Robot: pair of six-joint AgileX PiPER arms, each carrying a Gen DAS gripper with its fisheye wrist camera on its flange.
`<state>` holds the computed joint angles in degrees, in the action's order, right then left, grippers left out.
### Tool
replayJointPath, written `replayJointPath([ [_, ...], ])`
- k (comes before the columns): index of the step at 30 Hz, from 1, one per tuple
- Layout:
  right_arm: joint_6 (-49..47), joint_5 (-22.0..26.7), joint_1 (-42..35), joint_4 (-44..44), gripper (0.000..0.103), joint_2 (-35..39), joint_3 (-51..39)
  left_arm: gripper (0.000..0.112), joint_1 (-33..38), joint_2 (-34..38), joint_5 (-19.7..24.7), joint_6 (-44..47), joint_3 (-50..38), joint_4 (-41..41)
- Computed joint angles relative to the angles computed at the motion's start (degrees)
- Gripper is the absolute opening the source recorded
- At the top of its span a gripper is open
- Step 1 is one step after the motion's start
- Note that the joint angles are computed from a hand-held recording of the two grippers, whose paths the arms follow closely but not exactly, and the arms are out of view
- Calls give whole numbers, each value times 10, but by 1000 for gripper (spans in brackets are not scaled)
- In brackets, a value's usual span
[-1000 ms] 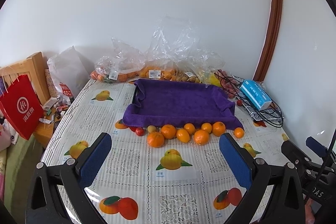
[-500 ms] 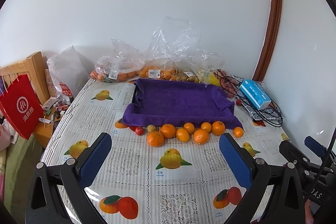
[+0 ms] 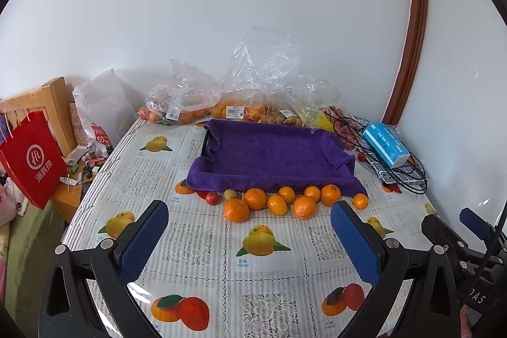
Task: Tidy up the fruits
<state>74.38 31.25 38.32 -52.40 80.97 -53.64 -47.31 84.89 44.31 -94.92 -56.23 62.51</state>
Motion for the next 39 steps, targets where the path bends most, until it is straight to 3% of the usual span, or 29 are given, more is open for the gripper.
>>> replayJointPath([
  [7, 1, 2, 5, -1, 102, 2, -3, 103, -3, -3, 2, 0, 2, 1],
  [14, 6, 2, 7, -5, 102, 2, -2, 103, -13, 12, 44, 1, -16, 0],
  [23, 5, 1, 7, -5, 102, 3, -2, 103, -11, 14, 49, -5, -14, 3],
  [39, 33, 9, 18, -26, 102, 23, -6, 103, 1, -6, 14, -24, 16, 30],
])
